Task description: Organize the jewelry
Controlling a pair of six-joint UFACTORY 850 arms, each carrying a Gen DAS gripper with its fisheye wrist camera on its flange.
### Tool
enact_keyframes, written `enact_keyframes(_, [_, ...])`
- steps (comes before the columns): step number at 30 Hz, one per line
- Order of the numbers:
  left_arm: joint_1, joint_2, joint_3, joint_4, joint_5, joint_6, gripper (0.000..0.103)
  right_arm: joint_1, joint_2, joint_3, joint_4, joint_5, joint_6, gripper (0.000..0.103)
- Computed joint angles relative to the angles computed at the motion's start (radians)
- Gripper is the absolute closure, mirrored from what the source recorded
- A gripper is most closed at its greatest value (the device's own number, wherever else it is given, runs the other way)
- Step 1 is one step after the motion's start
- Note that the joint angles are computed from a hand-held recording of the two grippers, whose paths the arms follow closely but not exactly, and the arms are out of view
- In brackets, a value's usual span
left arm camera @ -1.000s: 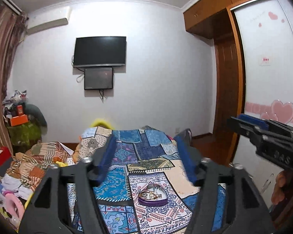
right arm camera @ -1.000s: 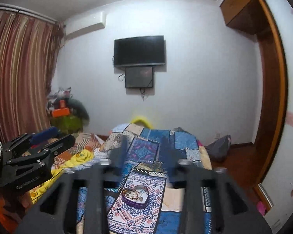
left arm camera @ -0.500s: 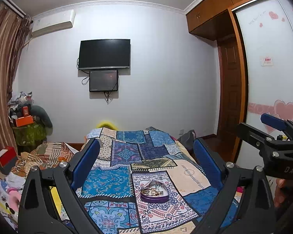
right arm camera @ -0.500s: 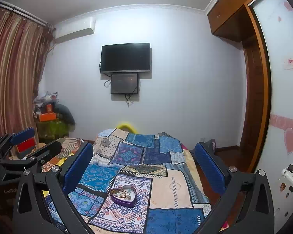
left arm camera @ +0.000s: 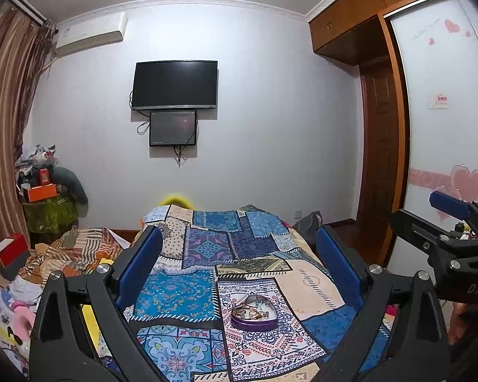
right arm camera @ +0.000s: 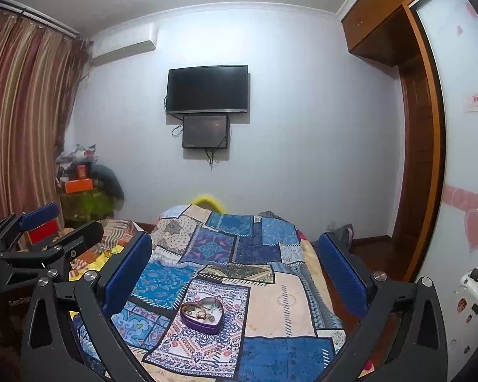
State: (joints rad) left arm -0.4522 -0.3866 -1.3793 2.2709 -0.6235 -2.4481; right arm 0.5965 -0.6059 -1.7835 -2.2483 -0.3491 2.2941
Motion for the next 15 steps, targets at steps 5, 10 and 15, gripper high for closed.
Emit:
enact_keyframes(5, [0.001,-0.003,-0.003,-0.008,0.002,0.006,0.005,-0.002,-0.002,-0.006,0.014,0.008,-0.016,0.000])
enact_keyframes(10, [0.002,-0.006,-0.008,-0.013,-0.005,0.001,0.001,-0.004,0.002,-0.002,0.021,0.013,-0.020,0.000])
enact_keyframes(15, [0.005,-0.010,-0.015,-0.020,-0.001,0.004,0.001,-0.006,-0.001,-0.010,0.056,0.022,-0.049,0.000])
